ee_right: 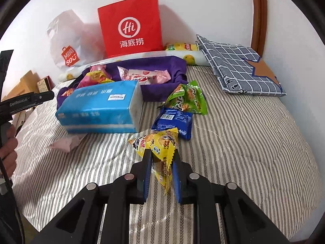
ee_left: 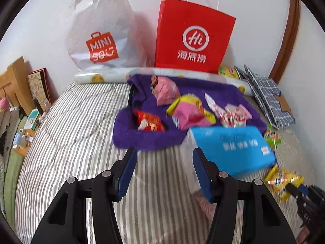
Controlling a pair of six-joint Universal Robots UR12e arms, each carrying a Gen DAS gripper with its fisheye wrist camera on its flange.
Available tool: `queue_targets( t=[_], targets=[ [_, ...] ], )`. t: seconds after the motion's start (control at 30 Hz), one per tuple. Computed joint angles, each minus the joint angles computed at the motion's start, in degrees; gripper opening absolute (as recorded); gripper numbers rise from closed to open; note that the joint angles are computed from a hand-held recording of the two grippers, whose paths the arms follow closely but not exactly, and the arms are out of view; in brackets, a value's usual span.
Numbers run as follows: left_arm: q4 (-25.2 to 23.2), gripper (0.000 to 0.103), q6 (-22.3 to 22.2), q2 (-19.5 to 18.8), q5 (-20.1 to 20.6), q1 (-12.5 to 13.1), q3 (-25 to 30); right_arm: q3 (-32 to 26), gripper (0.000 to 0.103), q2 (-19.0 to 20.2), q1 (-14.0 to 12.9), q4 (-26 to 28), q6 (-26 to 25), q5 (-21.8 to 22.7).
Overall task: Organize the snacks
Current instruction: 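Grasp the yellow chip bag with the right gripper while the left grasps the pink wrapper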
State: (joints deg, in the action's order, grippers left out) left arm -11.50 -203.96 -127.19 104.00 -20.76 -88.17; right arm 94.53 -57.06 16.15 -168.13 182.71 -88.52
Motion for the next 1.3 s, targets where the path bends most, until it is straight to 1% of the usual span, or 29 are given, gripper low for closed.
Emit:
queue_targets(
  t=[0.07, 0.1, 0.13, 0.17, 0.2, 0.27, 0.3, 0.37, 0.5, 0.57, 0.63, 0.73, 0.8, 0.83, 0.87, 0.93, 1.0, 1.03, 1.17, 1.23, 1.3],
  targets=[
    [-1.0, 0.057, 0.3, 0.2, -0.4, -0.2, -0.4, -0.1, 0.022, 0.0, -0.1, -0.1, -0.6, 0.7],
    [-1.2, 0.057, 0.2, 0.3, -1.0, -0.2, -0.8, -0.1, 0.027, 0.1, -0.2, 0.0, -0.6, 1.5],
    [-1.3, 0.057, 0.1, 0.5, -2.0, -0.1, -1.2, -0.3, 0.035, 0.2, -0.3, 0.2, -0.7, 2.1],
    [-1.5, 0.057, 0.0, 0.6, -2.7, 0.0, -1.4, -0.5, 0.038, 0.5, -0.3, 0.3, -0.9, 2.4],
    [-1.7, 0.057, -0.3, 0.7, -4.0, 0.1, -1.7, -0.7, 0.040, 0.8, -0.3, 0.3, -1.0, 2.4],
    [-2.0, 0.057, -0.6, 0.8, -6.7, 0.4, -2.1, -1.5, 0.042, 1.5, -0.2, 0.5, -1.0, 2.3],
    [-2.6, 0.057, -0.9, 0.8, -8.4, 0.6, -2.2, -1.9, 0.044, 1.8, -0.1, 0.6, -1.1, 2.2],
    [-3.5, 0.057, -1.5, 0.7, -11.6, 1.0, -2.1, -3.0, 0.045, 2.6, 0.0, 1.5, -1.3, 2.0],
    [-3.8, 0.057, -2.4, 0.4, -15.9, 1.2, -1.6, -3.8, 0.045, 3.4, -0.2, 1.2, -0.5, 2.4],
    [-4.6, 0.057, -1.9, 0.1, -17.0, 0.9, -0.9, -3.8, 0.044, 3.5, -0.2, 0.7, -0.4, 2.2],
    [-5.7, 0.057, -1.1, -0.3, -17.3, 0.5, 0.1, -3.5, 0.043, 3.4, -0.3, 0.4, -0.4, 2.4],
    [-8.3, 0.057, -1.0, -1.3, -17.2, -0.1, 1.8, -2.8, 0.043, 3.2, -0.3, -0.8, -1.4, 1.6],
    [-10.7, 0.059, -1.4, -1.8, -16.9, -0.5, 2.8, -2.4, 0.043, 3.0, -0.3, -1.3, -1.4, 1.5],
    [-11.8, 0.060, -1.5, -2.0, -16.4, -0.7, 3.2, -2.3, 0.043, 2.9, -0.4, -1.4, -1.2, 1.7],
    [-12.3, 0.060, -0.9, -2.3, -14.5, -1.3, 3.6, -2.1, 0.043, 2.9, -0.5, -1.5, -1.0, 1.8],
    [-12.0, 0.060, 0.6, -2.7, -10.4, -2.3, 4.0, -1.9, 0.043, 2.8, -0.6, -1.7, -0.6, 2.1],
    [-11.3, 0.056, 1.1, -3.0, -7.6, -3.0, 4.0, -1.8, 0.043, 2.8, -0.5, -2.0, -0.4, 1.8],
    [-11.0, 0.047, 1.1, -2.9, -6.7, -3.2, 3.8, -1.8, 0.043, 2.8, -0.4, -2.0, -0.6, 1.5],
    [-8.9, 0.046, 1.8, -1.7, -6.3, -3.0, 1.5, -1.3, 0.043, 2.4, -0.2, -2.5, -1.1, 1.7],
    [-8.3, 0.046, 2.4, -1.1, -3.8, -3.1, 0.3, -1.2, 0.043, 2.2, -0.3, -3.1, -1.0, 2.3],
    [-7.3, 0.046, 3.2, -0.8, -0.3, -3.3, -0.6, -1.2, 0.043, 2.2, -0.4, -3.8, -0.5, 3.9]
  ],
)
